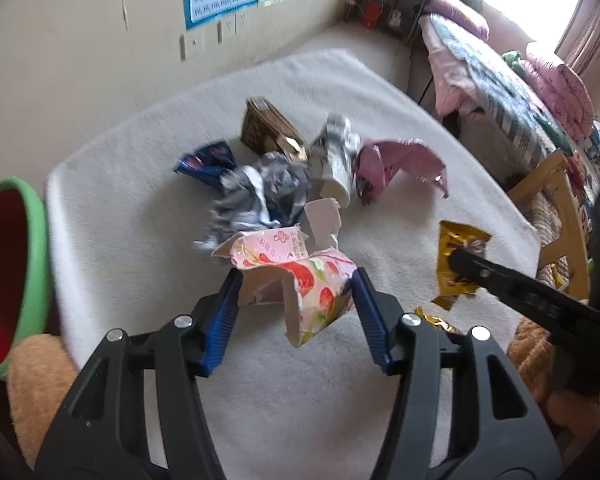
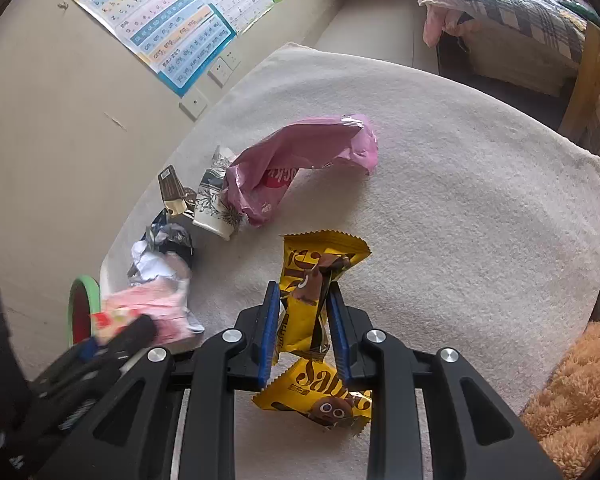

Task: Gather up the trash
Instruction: 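Grasp the pink strawberry box with the left tool while the right tool holds the yellow wrapper, then carry both items over the red bin and open both tools to drop them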

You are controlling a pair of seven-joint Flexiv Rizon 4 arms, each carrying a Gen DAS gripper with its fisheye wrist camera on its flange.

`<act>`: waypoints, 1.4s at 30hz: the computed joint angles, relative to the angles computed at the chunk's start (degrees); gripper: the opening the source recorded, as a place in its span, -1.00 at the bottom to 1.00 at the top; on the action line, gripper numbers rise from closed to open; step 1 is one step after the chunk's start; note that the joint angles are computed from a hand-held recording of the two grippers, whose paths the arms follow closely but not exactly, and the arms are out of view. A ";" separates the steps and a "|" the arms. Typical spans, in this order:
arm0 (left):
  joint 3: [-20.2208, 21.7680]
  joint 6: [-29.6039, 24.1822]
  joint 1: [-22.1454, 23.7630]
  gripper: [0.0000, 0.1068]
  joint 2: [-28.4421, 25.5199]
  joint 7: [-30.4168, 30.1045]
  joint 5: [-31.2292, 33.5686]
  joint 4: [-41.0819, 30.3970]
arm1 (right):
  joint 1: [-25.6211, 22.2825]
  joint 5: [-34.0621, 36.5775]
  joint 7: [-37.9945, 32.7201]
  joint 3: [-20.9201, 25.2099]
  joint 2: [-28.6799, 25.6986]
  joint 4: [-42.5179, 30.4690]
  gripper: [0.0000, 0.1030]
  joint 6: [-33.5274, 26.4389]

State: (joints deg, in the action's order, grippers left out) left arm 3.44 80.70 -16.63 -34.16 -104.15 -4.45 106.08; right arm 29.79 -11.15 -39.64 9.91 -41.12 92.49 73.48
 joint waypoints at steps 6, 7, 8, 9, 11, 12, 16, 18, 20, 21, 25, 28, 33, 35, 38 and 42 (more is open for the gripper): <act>3.06 2.00 -1.37 0.00 3.60 -1.94 1.85 3.38 | 1.22 -1.42 -0.95 -0.37 -0.54 -1.18 -0.52 -2.52; 3.17 2.36 -1.24 0.00 3.98 -2.28 1.97 3.91 | 1.43 -1.69 -1.08 -0.56 -0.52 -1.25 -0.52 -2.79; 3.58 2.79 -1.27 0.00 4.53 -2.73 2.22 4.67 | 1.70 -2.01 -1.15 -0.79 -0.45 -1.29 -0.52 -2.99; 5.02 2.84 -2.13 0.00 5.05 -3.66 2.94 5.06 | 1.83 -2.21 -1.24 -0.88 -0.39 -1.32 -0.52 -3.13; 8.07 2.54 -4.11 0.00 5.75 -5.79 4.91 5.26 | 1.93 -2.39 -1.44 -0.91 -0.31 -1.28 -0.52 -3.07; 9.09 2.19 -4.67 0.00 6.16 -6.69 5.81 5.34 | 2.08 -2.57 -1.48 -1.02 -0.25 -1.34 -0.52 -3.18; 12.69 2.33 -5.99 0.00 8.47 -11.87 9.42 6.53 | 2.56 -3.30 -1.94 -1.17 0.02 -1.76 -0.52 -3.44; 14.39 1.99 -6.79 0.00 9.24 -14.25 11.82 6.46 | 2.73 -3.61 -2.31 -1.17 0.31 -1.63 -0.52 -3.32; 15.69 2.07 -7.07 0.00 10.24 -16.60 14.25 6.76 | 3.02 -4.02 -2.64 -1.27 0.79 -1.28 -0.52 -3.06; 15.72 2.03 -6.74 0.00 10.65 -17.42 15.08 6.91 | 3.19 -4.17 -2.69 -1.30 0.94 -1.31 -0.52 -3.05; 15.68 1.66 -5.18 0.00 12.15 -20.71 17.91 7.64 | 3.79 -4.74 -2.95 -1.37 1.48 -1.49 -0.52 -2.74; 16.01 1.18 -4.50 0.00 12.97 -23.12 20.43 7.86 | 4.41 -5.41 -2.90 -1.73 1.80 -1.67 -0.52 -2.60; 16.89 -0.25 -4.00 0.00 14.38 -27.74 26.00 7.62 | 5.28 -6.33 -2.93 -2.12 2.27 -2.30 -0.52 -1.72; 17.02 -1.04 -3.62 0.00 15.11 -29.83 28.30 7.56 | 6.05 -7.19 -2.62 -2.77 2.50 -2.49 -0.52 -1.14; 15.63 -0.93 -1.55 0.01 16.09 -31.47 30.31 8.11 | 6.51 -7.84 -2.85 -2.61 2.38 -3.40 -0.52 -0.98; 13.69 -0.22 1.39 0.00 17.30 -31.79 31.30 9.48 | 7.12 -8.27 -4.11 -1.80 1.55 -5.56 -0.52 -2.01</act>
